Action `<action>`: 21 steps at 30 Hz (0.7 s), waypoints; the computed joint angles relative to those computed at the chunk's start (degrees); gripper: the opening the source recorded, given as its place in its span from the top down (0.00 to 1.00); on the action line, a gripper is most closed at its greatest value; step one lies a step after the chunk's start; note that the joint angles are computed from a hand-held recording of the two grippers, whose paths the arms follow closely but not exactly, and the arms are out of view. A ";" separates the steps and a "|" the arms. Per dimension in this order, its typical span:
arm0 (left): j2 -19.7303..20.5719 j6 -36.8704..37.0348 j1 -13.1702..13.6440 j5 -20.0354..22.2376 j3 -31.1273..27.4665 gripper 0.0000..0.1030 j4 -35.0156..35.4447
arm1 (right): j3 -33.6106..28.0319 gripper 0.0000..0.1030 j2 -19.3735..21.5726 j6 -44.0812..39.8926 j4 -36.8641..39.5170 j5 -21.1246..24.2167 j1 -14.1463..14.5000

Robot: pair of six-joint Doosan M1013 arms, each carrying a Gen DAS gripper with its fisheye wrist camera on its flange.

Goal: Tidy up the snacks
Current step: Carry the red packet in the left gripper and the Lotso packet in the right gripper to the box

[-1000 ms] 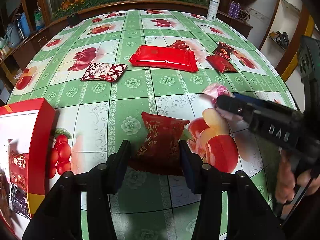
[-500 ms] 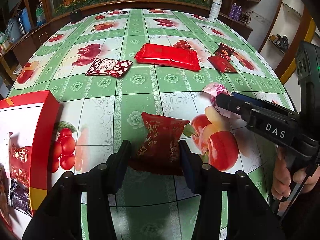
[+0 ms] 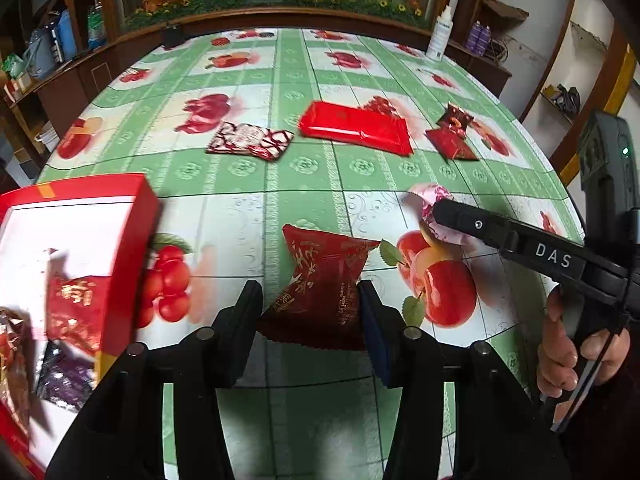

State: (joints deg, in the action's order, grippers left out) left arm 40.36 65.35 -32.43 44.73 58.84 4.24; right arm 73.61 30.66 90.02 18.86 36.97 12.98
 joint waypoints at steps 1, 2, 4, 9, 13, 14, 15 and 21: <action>-0.42 -0.37 0.05 -0.55 0.56 0.55 0.31 | 0.08 0.63 -0.04 -0.72 0.91 -0.11 -0.04; -1.07 -1.27 0.09 -1.35 1.40 0.55 1.18 | 0.19 0.63 -0.10 -1.36 1.65 -0.40 -0.01; -1.85 -3.06 0.10 -2.16 2.38 0.55 3.12 | 0.42 0.63 -0.22 -3.51 3.87 -0.96 0.11; -4.20 -10.23 0.24 -3.80 5.57 0.55 10.57 | -0.12 0.63 0.30 -10.83 11.73 -1.14 0.91; -5.44 -17.88 0.20 -3.26 7.63 0.55 18.58 | -1.40 0.63 1.29 -17.05 17.82 -0.67 2.22; -5.82 -20.47 0.26 -2.97 8.36 0.54 21.05 | -1.69 0.63 1.51 -18.01 18.68 -0.85 2.55; -6.05 -21.96 0.33 -2.73 8.81 0.54 22.48 | -2.07 0.63 1.78 -19.44 19.91 -1.02 2.93; -7.82 -29.76 1.12 -1.83 12.19 0.54 29.09 | -5.50 0.63 4.06 -24.89 25.60 0.33 4.96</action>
